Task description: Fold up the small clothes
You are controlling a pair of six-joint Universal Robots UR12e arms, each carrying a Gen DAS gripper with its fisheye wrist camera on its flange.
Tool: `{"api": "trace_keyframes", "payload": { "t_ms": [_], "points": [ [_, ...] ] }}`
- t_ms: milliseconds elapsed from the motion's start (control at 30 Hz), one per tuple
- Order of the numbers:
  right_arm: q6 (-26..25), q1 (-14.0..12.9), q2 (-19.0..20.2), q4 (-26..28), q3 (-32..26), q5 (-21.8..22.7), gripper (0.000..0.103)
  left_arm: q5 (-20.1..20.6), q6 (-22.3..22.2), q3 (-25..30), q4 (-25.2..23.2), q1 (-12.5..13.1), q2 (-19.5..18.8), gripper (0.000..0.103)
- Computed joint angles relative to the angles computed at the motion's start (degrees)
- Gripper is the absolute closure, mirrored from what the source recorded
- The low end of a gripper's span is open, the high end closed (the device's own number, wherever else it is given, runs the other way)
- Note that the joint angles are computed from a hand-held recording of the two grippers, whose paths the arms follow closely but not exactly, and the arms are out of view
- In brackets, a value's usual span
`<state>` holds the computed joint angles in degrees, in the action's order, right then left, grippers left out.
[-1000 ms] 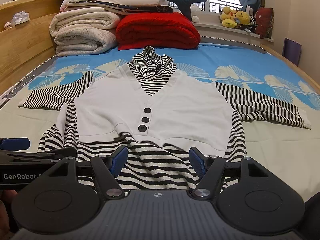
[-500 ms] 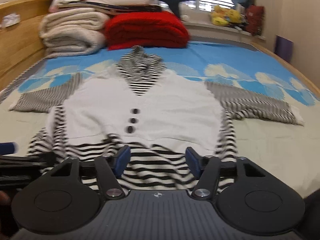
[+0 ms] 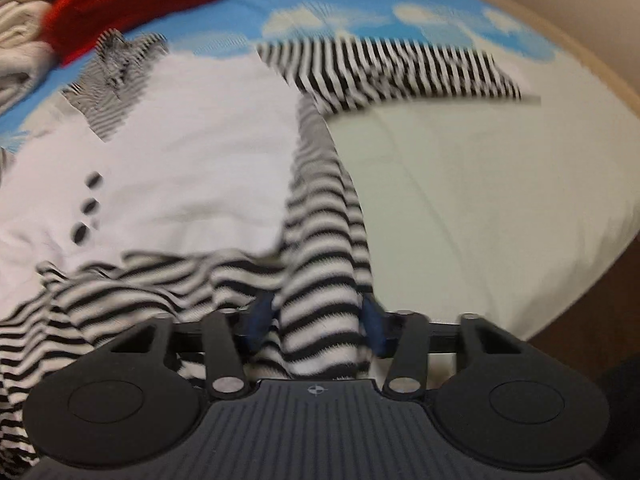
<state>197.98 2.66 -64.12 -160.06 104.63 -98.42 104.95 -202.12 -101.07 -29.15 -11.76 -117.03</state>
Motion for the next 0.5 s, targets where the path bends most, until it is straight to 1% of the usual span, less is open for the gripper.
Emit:
{"api": "trace_keyframes", "payload": {
  "t_ms": [33, 67, 100, 133, 233, 300, 367, 400, 433, 467, 500],
  "points": [
    [0.5, -0.1, 0.0, 0.6, 0.1, 0.3, 0.073, 1.4, -0.2, -0.4, -0.7, 0.0, 0.2, 0.067],
    [0.7, -0.1, 0.0, 0.7, 0.3, 0.5, 0.076, 2.5, -0.2, -0.6, -1.1, 0.1, 0.4, 0.075],
    [0.4, -0.2, -0.1, 0.5, 0.5, 0.9, 0.08, 3.3, -0.6, -0.9, -1.2, 0.3, 0.7, 0.088],
    [-0.2, -0.1, -0.2, 0.2, 0.7, 1.0, 0.084, 4.7, -1.5, -0.9, -2.4, 0.4, 1.0, 0.091],
    [-1.3, -0.1, -0.7, -0.3, 1.2, 1.1, 0.09, 7.1, -3.9, -1.2, -4.7, 0.7, 1.6, 0.091],
    [-1.7, -0.4, -0.9, 0.3, 1.2, 1.3, 0.093, 8.6, -2.6, -1.0, -5.1, 0.3, 1.7, 0.091],
    [-2.1, -0.4, -0.9, 0.8, 1.1, 0.9, 0.093, 9.2, -2.1, -1.6, -1.9, -0.3, 2.0, 0.09],
    [-2.5, -0.3, -1.0, 1.2, 1.0, 0.4, 0.093, 9.3, -2.3, -1.8, 0.2, -0.7, 2.0, 0.088],
    [-2.7, -0.2, -1.0, 1.8, 0.9, -0.1, 0.093, 9.0, -1.6, -2.2, 3.5, -0.9, 2.0, 0.086],
    [-2.7, -0.2, -1.0, 2.2, 0.8, -0.3, 0.093, 8.1, -0.2, -2.4, 6.5, -1.1, 1.9, 0.079],
    [-2.5, -0.1, -1.2, 2.5, 0.7, -0.6, 0.093, 6.8, 1.4, -2.6, 9.5, -1.1, 1.7, 0.071]
  ]
}}
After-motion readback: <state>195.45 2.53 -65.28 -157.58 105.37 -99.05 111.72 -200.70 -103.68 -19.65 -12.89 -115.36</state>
